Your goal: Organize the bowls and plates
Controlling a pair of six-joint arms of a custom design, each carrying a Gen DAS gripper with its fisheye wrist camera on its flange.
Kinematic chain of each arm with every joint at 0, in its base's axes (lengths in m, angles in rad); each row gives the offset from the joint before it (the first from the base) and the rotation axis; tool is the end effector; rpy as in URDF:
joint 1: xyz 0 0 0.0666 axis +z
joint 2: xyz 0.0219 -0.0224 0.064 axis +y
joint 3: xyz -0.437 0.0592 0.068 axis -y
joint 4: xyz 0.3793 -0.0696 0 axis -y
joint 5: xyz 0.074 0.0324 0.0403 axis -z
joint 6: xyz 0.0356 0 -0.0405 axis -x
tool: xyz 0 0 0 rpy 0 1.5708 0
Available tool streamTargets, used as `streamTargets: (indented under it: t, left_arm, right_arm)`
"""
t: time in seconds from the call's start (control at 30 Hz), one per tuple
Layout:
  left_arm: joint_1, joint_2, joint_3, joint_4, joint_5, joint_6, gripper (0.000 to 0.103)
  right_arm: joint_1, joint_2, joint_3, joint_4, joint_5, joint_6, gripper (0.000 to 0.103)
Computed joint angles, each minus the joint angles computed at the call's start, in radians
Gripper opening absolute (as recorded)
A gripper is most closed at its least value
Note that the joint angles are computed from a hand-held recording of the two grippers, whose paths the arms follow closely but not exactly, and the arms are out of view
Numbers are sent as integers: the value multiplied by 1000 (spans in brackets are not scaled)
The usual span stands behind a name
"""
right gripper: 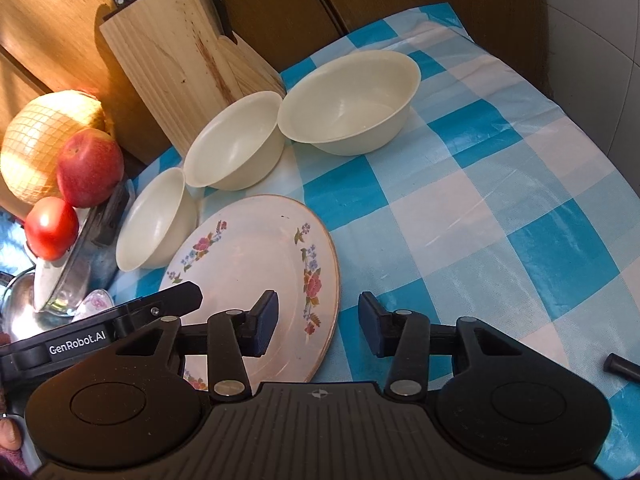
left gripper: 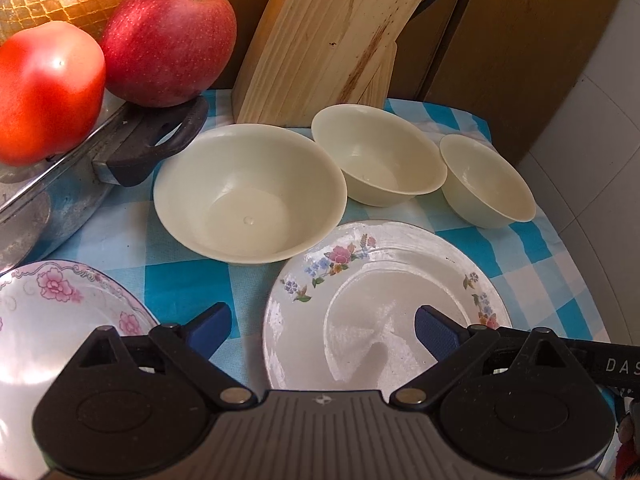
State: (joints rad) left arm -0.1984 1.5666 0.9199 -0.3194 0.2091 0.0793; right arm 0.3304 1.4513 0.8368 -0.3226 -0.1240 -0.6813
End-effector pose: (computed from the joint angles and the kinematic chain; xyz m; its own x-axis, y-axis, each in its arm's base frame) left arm 0.4421 -0.0968 0.2497 -0.8284 0.0875 -0.5532 0.2436 0.9457 -0.2153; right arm 0.3882 0.1374 0.2657 -0.8385 0.3731 -0.3972 0.1762 0.8753 0.4503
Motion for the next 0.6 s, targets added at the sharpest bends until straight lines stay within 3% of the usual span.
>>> streamTargets:
  t: [0.07, 0.13, 0.3, 0.5, 0.6]
  left_arm:
    - [6, 6, 5, 1, 45, -10, 94]
    - [24, 22, 24, -30, 145, 4, 96]
    - [25, 34, 30, -20, 162, -5, 95]
    - [-16, 39, 24, -3, 76, -34, 95]
    - [-41, 42, 9, 35, 18, -40, 97]
  right_arm:
    - [-5, -1, -3, 5, -8, -4, 53]
    - [-12, -3, -6, 9, -22, -14, 52]
    - [-24, -7, -18, 24, -44, -27, 49]
    - [-54, -12, -52, 92, -119, -84, 50]
    - [-52, -11, -49, 86, -114, -62, 48]
